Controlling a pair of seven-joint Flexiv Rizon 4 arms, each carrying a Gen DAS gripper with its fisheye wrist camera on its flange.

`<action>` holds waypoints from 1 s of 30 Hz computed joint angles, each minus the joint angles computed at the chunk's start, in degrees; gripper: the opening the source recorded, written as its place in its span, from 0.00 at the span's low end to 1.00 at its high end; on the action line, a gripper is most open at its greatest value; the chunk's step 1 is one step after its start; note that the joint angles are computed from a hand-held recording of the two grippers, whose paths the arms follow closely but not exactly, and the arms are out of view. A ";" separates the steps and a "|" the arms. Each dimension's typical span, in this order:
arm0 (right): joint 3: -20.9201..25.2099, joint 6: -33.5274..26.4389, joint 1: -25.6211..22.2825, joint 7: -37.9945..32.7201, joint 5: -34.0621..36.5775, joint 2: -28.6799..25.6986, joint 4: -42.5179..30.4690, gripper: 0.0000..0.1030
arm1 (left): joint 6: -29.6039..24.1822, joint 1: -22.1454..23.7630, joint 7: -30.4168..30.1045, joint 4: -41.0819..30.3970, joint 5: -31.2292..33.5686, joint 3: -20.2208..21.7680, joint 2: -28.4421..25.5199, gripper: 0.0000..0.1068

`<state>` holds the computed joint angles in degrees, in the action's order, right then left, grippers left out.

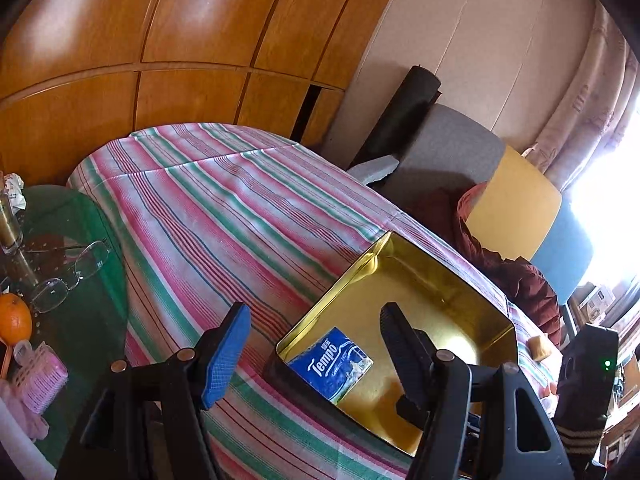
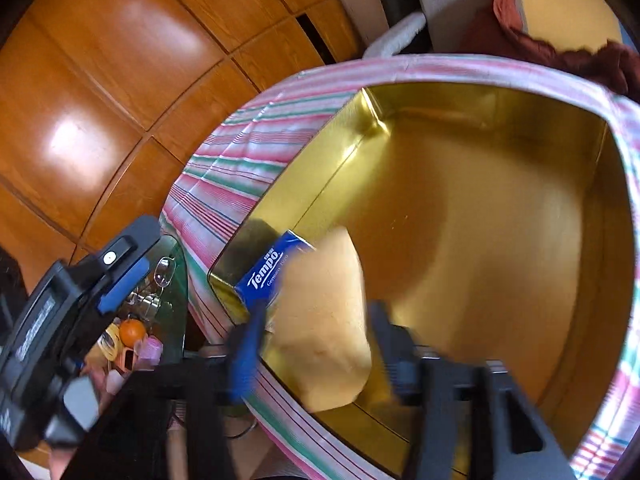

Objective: Organize objects
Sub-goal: 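Release the Tempo pack into the tray with the left tool while the right tool drops the sponge in, then grasp a white plastic-wrapped bundle with the right tool while the left tool returns to the items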

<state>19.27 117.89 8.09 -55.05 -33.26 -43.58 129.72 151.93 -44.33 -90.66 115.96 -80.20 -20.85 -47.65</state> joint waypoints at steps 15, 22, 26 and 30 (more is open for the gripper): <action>-12.25 13.90 17.13 -14.53 26.64 7.55 8.67 0.75 | -1.37 -0.08 3.28 -2.51 0.53 -0.69 -1.18 0.64; -13.60 16.90 19.68 -20.99 34.94 9.31 10.70 0.75 | -3.12 -0.61 6.41 -4.53 2.86 -0.45 -2.06 0.64; -14.80 18.41 20.64 -23.03 40.14 10.12 11.61 0.75 | -5.93 -0.58 7.73 -5.47 5.93 -0.25 -2.31 0.64; -15.93 18.85 19.87 -24.07 43.65 10.71 12.44 0.77 | -9.52 -1.50 8.34 -6.20 11.15 1.26 -2.64 0.64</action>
